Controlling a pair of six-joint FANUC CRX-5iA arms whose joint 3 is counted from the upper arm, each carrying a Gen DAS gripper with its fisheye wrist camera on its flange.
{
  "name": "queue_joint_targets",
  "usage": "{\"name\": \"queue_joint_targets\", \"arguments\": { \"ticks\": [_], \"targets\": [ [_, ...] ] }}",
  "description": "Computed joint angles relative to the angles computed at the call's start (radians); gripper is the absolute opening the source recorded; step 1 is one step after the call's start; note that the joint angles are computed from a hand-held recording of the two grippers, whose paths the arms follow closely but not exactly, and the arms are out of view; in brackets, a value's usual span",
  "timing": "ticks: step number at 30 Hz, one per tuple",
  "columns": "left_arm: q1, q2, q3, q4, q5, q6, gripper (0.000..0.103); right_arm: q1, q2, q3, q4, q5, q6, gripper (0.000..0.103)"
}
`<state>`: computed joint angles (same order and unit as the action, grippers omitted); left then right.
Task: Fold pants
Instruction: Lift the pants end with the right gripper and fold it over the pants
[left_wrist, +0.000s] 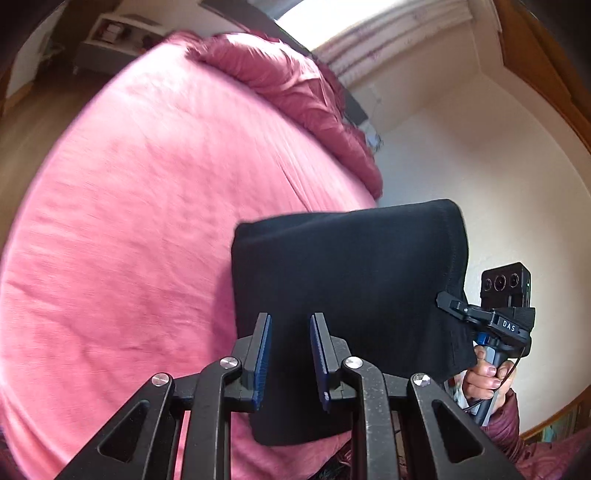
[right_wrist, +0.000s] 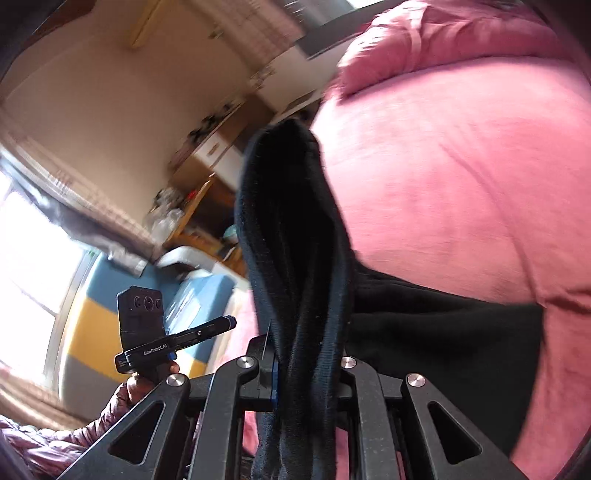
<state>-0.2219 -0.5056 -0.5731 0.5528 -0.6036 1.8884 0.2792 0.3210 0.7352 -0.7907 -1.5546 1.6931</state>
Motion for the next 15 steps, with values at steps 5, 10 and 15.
{"name": "queue_joint_targets", "arguments": {
  "ticks": [5, 10, 15],
  "targets": [
    [-0.097, 0.190, 0.123, -0.021, -0.046, -0.047, 0.022, -0.055, -0.001, -0.092, 0.060, 0.033, -0.023, 0.013],
    [-0.170, 0.335, 0.266, -0.119, -0.183, -0.048, 0.021, -0.075, 0.019, -0.185, 0.118, 0.086, -0.079, 0.013],
    [-0.209, 0.400, 0.321, -0.164, -0.226, -0.037, 0.021, -0.122, 0.038, -0.220, 0.071, 0.098, -0.094, 0.019]
  ]
}}
